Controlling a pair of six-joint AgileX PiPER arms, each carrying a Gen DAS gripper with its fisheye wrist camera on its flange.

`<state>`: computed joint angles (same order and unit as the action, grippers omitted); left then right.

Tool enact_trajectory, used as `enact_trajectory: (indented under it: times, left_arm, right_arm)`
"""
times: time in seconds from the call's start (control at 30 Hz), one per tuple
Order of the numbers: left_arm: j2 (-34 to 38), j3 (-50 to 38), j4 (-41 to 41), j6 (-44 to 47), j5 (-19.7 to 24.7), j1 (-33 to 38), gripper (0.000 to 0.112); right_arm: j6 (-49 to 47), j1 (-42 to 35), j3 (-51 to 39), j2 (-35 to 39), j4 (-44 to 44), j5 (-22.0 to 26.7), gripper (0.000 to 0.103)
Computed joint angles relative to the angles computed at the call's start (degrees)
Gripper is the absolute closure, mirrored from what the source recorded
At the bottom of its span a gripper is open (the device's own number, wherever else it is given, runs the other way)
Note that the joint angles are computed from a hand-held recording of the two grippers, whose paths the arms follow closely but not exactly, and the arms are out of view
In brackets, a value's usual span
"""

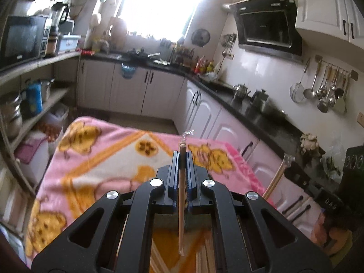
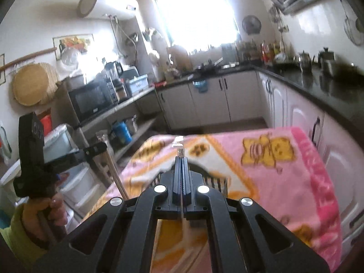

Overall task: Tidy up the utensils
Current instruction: 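Lift the chopstick with the left tool and drop it into the caddy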

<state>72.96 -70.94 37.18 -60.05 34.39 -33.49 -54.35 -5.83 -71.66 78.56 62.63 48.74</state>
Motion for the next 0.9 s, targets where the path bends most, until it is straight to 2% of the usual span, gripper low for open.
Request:
enact_trajectory:
  times: [0.3,0.43,0.53,0.77,0.9]
  left_arm:
    - [8.12,-11.86,0.20,4.09,1.28,2.74,0.111]
    - [11.45,-13.85,-0.06,5.39,0.58,3.96,0.111]
    - [12.93,-12.87,0.59,4.36,-0.88,4.59,0.111]
    - [15.46,-7.20,2.52,0.98,-7.56,7.19,0.111]
    - [15.82,-3.49,8.27,-4.71,-10.36,7.28,0.111]
  right_arm:
    - [3.43,3.73,-12.81,6.35,-0.84,-5.27,0.102]
    - [5.14,5.41,-15.77,9.22,-2.72,-8.19,0.102]
    - [5.24,6.41,-15.96,10.96,-3.34,-10.05,0.102]
    - [2.96,7.91,-13.17,14.54,-2.06,-12.78,0.102]
    - [0.33,8.26,-10.99,16.15,0.51,-14.21,0.102]
